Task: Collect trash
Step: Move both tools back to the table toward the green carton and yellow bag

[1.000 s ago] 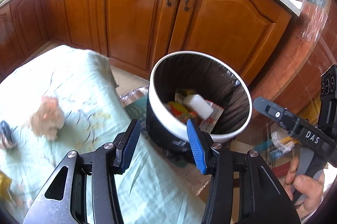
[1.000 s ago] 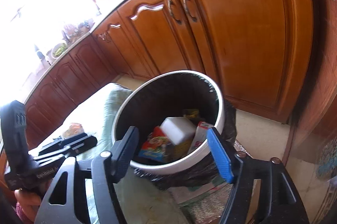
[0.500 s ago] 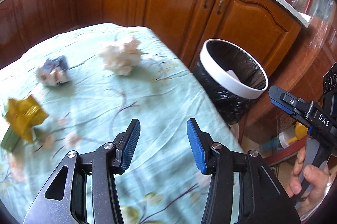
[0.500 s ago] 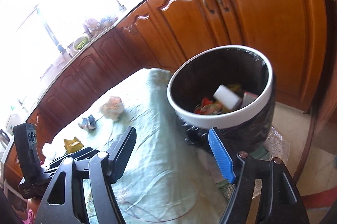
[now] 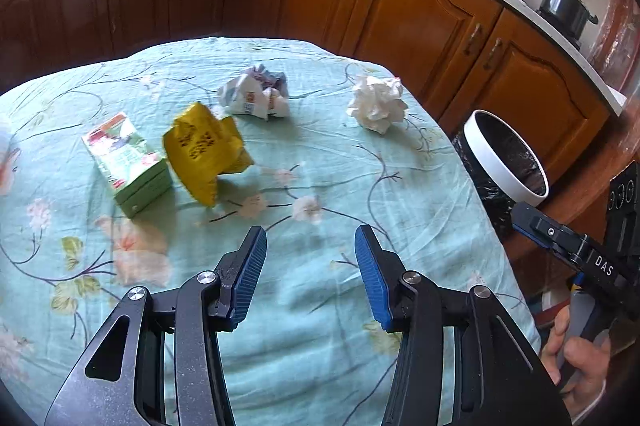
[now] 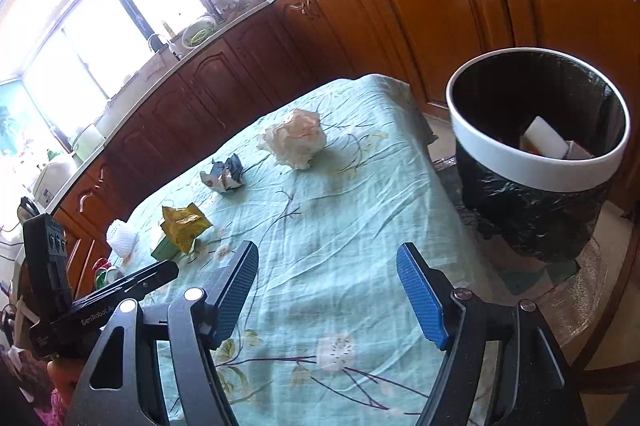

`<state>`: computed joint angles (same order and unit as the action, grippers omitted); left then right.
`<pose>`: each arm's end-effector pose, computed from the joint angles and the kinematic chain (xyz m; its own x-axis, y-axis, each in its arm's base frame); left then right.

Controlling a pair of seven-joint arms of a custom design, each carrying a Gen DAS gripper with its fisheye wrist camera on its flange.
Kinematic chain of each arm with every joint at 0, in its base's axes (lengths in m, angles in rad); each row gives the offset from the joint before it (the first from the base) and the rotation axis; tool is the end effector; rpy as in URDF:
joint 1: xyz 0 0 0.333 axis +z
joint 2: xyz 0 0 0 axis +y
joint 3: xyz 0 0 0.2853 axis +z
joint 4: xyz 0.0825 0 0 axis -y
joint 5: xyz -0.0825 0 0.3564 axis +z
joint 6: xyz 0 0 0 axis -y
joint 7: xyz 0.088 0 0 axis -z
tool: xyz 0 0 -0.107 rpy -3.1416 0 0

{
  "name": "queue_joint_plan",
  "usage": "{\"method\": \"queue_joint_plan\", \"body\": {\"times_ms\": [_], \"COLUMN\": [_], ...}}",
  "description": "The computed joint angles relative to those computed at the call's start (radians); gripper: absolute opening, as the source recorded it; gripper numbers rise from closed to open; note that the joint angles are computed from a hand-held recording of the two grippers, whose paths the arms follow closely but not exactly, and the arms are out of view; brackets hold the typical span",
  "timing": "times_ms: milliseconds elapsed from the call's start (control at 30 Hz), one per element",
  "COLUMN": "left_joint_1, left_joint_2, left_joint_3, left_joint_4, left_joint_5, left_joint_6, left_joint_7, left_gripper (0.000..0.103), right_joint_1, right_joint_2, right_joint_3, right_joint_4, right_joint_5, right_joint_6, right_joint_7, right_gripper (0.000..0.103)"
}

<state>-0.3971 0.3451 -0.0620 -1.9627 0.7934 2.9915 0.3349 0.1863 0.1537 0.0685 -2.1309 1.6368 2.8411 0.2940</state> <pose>0.5303 -0.3156 0.3535 -0.0443 -0.9708 0.2356 -0.7715 -0.1165 -0.6254 0.5390 0.0858 0.3444 0.2092 -0.8635 -0.4590 -0.7431 0.1647 -0.6486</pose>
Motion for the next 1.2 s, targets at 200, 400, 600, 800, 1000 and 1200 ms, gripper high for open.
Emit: {"method": "queue_joint_plan", "body": {"times_ms": [200, 400, 600, 800, 1000, 1200], "left_joint_1": [0.007, 0.075, 0.202, 0.233, 0.235, 0.247], "left_joint_2": [-0.079, -0.119, -0.100, -0.069, -0.035, 0.011], "left_joint_3": [0.067, 0.085, 0.024, 0.007, 0.010, -0.020], "left_joint_4": [-0.080, -0.103, -0.134, -0.134, -0.105, -0.056], "left_joint_5": [0.120, 0.228, 0.075, -0.089, -0.191, -0.310], "left_joint_6": [0.001, -0.029, 0.025, 0.077, 0.086, 0.074], "left_joint_7": [-0.169, -0.367, -0.286, -0.155, -0.059, 0.074], "left_gripper": [0.047, 0.056, 0.056, 0.056, 0.060, 0.060], "right_joint_1": [0.014, 0.011, -0.013, -0.023, -0.027, -0.057], "right_joint_2": [0.025, 0.086, 0.223, 0.432, 0.591, 0.515], "right_joint_3": [0.018, 0.040, 0.076, 0.129, 0.188, 0.234], "right_joint_4": [0.035, 0.110, 0.276, 0.535, 0.728, 0.627], "right_joint_5": [-0.071, -0.167, -0.268, -0.382, -0.514, -0.483], "right_joint_6": [-0.035, -0.137, -0.294, -0.387, -0.446, -0.380], "right_joint_7": [0.052, 0.136, 0.276, 0.486, 0.623, 0.510], "right_gripper": [0.073, 0.074, 0.072, 0.072, 0.058, 0.010]}}
